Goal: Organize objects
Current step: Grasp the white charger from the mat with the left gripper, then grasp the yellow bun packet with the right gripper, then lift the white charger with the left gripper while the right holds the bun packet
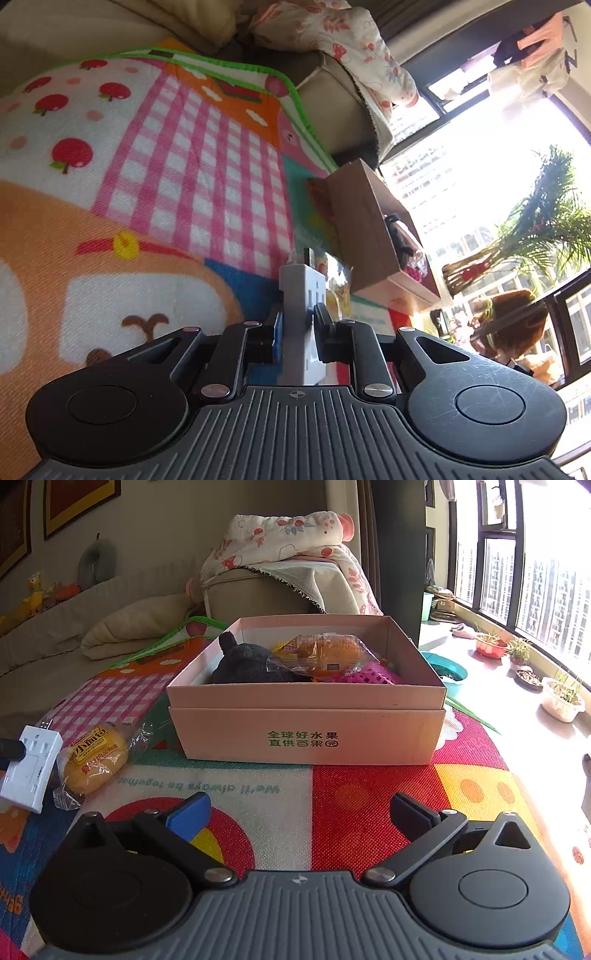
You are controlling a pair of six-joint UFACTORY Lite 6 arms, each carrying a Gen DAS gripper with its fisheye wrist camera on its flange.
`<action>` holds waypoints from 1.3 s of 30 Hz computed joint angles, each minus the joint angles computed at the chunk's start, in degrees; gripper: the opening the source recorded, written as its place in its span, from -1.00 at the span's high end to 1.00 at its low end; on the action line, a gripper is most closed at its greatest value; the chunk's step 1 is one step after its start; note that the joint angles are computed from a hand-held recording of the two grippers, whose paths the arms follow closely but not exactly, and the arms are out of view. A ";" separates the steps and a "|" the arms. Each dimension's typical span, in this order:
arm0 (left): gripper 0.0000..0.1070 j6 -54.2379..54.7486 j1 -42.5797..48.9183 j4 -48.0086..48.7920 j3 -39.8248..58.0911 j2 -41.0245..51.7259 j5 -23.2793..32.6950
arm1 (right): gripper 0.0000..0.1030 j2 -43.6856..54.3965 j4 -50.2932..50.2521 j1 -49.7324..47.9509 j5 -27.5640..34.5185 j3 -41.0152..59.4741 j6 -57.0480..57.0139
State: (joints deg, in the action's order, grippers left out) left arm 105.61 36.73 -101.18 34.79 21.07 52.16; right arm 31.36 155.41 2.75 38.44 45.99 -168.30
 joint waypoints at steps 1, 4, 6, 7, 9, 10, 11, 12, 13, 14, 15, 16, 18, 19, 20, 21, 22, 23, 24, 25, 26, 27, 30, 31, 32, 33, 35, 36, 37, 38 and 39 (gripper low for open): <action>0.62 2.06 1.15 -0.08 -2.20 -1.82 -1.76 | -1.00 0.05 3.21 1.11 -0.36 -0.14 -2.82; 0.52 10.67 2.67 -4.16 -8.09 -7.13 -8.07 | -1.00 -2.08 0.15 2.85 -3.74 0.13 0.51; 0.49 16.15 2.94 -7.03 -10.12 -9.31 -8.91 | -1.00 -3.01 -10.44 4.41 -6.49 1.79 12.42; 0.48 18.78 1.83 -10.20 -11.09 -10.80 -10.17 | -1.00 -3.05 -14.57 5.99 -6.94 3.03 18.42; 0.48 26.35 -1.85 -19.44 -13.51 -14.56 -13.67 | -1.00 -1.87 -21.76 9.38 -8.64 7.26 30.41; 0.48 29.41 -3.52 -22.73 -14.40 -15.95 -14.92 | -1.00 -0.32 -25.14 11.36 -9.68 10.33 36.41; 0.49 31.90 -4.93 -25.17 -15.39 -17.40 -15.94 | -1.00 1.68 -28.22 13.69 -11.18 13.91 42.40; 0.49 32.82 -5.86 -26.08 -16.10 -18.49 -16.61 | -1.00 3.48 -32.09 15.48 -12.78 17.34 48.40; 0.52 32.32 -6.09 -25.50 -16.45 -19.06 -16.83 | -1.00 5.44 -35.17 17.63 -15.22 20.99 53.30; 0.54 30.82 -5.24 -23.41 -17.42 -20.16 -16.49 | -1.00 7.04 -36.23 19.71 -17.98 23.91 55.80; 0.54 29.60 -4.46 -21.78 -17.91 -20.70 -16.12 | -1.00 9.14 -35.17 22.33 -21.66 27.21 55.90; 0.54 28.68 -3.52 -20.33 -18.67 -21.62 -15.84 | -0.84 10.21 -32.82 23.79 -23.82 28.72 53.60; 0.54 26.70 -1.48 -17.50 -20.46 -23.81 -15.09 | -0.59 9.76 -27.70 24.82 -23.58 27.67 47.08; 0.54 25.03 -0.19 -15.44 -21.11 -24.46 -14.27 | -0.42 8.44 -22.36 25.00 -22.70 25.44 41.08; 0.54 22.87 1.54 -12.75 -21.49 -24.44 -12.82 | -0.36 6.79 -17.56 25.00 -22.04 22.92 35.09; 0.54 20.66 2.89 -10.35 -21.38 -23.81 -11.51 | -0.35 4.02 -12.80 24.95 -22.40 19.72 29.09; 0.54 19.33 3.60 -9.08 -21.12 -22.94 -10.59 | -0.34 1.62 -8.12 24.74 -22.18 16.68 23.09; 0.54 18.09 3.28 -9.03 -20.54 -21.34 -9.75 | -0.33 -1.18 -4.34 23.85 -20.81 12.78 17.10; 0.54 17.72 2.48 -9.92 -19.88 -19.83 -9.55 | -0.33 -3.33 -0.07 22.90 -19.17 9.30 11.10; 0.54 17.75 1.04 -11.61 -19.20 -18.45 -9.84 | -0.32 -5.32 4.26 21.97 -17.39 5.75 5.10; 0.52 17.92 -0.82 -13.59 -18.36 -17.11 -10.41 | -0.32 -7.74 6.19 20.56 -15.62 1.92 1.38; 0.47 18.85 -3.17 -16.28 -17.31 -15.44 -10.43 | -0.31 -10.07 5.73 18.66 -14.11 -1.54 -0.13; 0.42 20.90 -11.20 -23.30 -13.50 -12.78 -12.87 | -0.31 -15.54 3.28 12.12 -10.41 -9.69 -2.73; 0.42 21.64 -13.93 -25.53 -11.77 -11.56 -13.76 | -0.32 -16.71 0.81 9.02 -9.02 -11.77 -2.26; 0.41 22.88 -16.93 -28.05 -9.51 -9.66 -14.48 | -0.32 -17.41 -1.84 6.58 -8.02 -13.05 -1.39; 0.39 23.97 -19.73 -30.09 -7.05 -7.57 -15.00 | -0.36 -17.88 -5.19 3.47 -6.51 -14.41 -0.44; 0.31 25.71 -24.86 -33.54 -1.66 -3.25 -16.31 | -0.74 -17.60 -5.77 -0.31 -2.93 -16.25 -1.66; 0.29 27.49 -27.42 -36.27 0.57 -1.76 -17.38 | -0.81 -17.02 -5.14 -1.38 -1.29 -16.74 -2.54; 0.28 29.76 -29.82 -39.09 2.41 -0.71 -18.65 | -0.86 -16.32 -4.68 -2.03 -0.23 -16.84 -3.01; 0.27 32.86 -32.52 -42.70 4.11 0.14 -20.14 | -0.87 -15.24 -4.35 -2.68 0.76 -16.68 -3.27; 0.28 36.38 -35.00 -46.44 4.98 0.29 -21.47 | -0.87 -14.07 -4.18 -3.01 1.49 -16.24 -3.19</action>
